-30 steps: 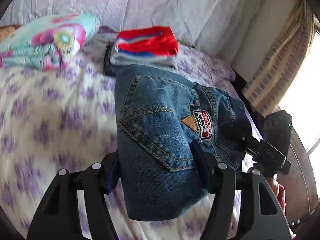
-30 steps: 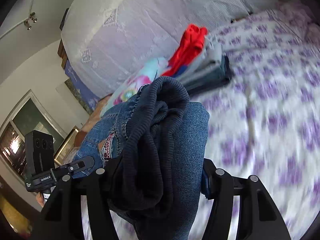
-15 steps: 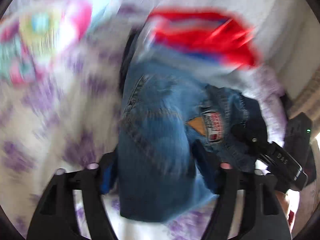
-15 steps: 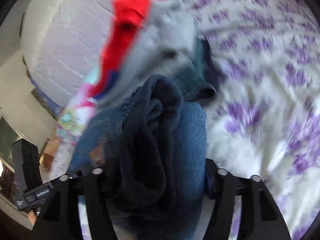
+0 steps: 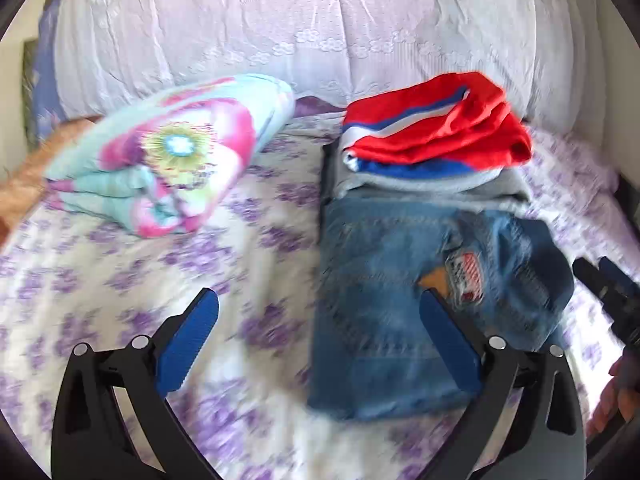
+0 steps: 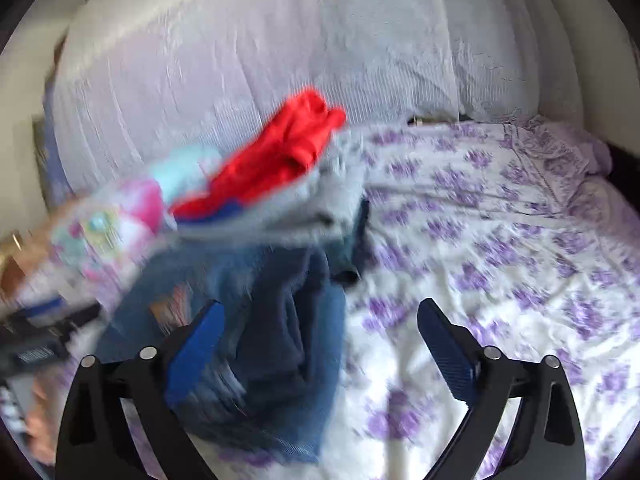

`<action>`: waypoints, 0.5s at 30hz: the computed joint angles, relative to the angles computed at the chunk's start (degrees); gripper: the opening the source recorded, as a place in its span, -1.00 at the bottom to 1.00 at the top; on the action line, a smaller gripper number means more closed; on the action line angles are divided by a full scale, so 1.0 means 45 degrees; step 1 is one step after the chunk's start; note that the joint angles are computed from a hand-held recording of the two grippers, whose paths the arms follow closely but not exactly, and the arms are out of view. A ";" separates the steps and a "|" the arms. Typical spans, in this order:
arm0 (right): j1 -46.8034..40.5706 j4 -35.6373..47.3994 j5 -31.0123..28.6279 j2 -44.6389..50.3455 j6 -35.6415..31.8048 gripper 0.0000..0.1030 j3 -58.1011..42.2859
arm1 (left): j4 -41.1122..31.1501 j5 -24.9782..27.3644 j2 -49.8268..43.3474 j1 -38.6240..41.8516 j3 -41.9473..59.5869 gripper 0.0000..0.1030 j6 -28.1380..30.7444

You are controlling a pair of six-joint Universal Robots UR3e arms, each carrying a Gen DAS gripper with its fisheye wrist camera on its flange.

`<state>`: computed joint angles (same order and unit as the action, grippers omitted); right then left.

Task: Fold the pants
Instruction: 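Lower the jeans onto the clothes stack and open both tools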

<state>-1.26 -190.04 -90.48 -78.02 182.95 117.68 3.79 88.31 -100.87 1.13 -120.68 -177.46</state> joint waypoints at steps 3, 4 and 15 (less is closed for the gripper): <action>-0.0537 0.0564 0.0586 -0.0130 0.0429 0.93 0.0394 | 0.0927 0.1257 -0.0956 -0.0777 -0.0498 0.92 0.0836; -0.0876 0.0330 0.0803 -0.0942 0.1093 0.93 0.1053 | 0.2018 0.1548 -0.1030 -0.0877 -0.1097 0.92 0.0768; 0.3057 -0.3344 -0.2956 -0.3369 0.1696 0.93 0.4319 | 0.4145 -0.1079 0.4558 0.0429 -0.6011 0.90 0.0914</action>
<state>12.49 -205.09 -103.78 -93.18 190.58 137.12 22.44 83.45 -80.36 3.06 -147.73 -173.35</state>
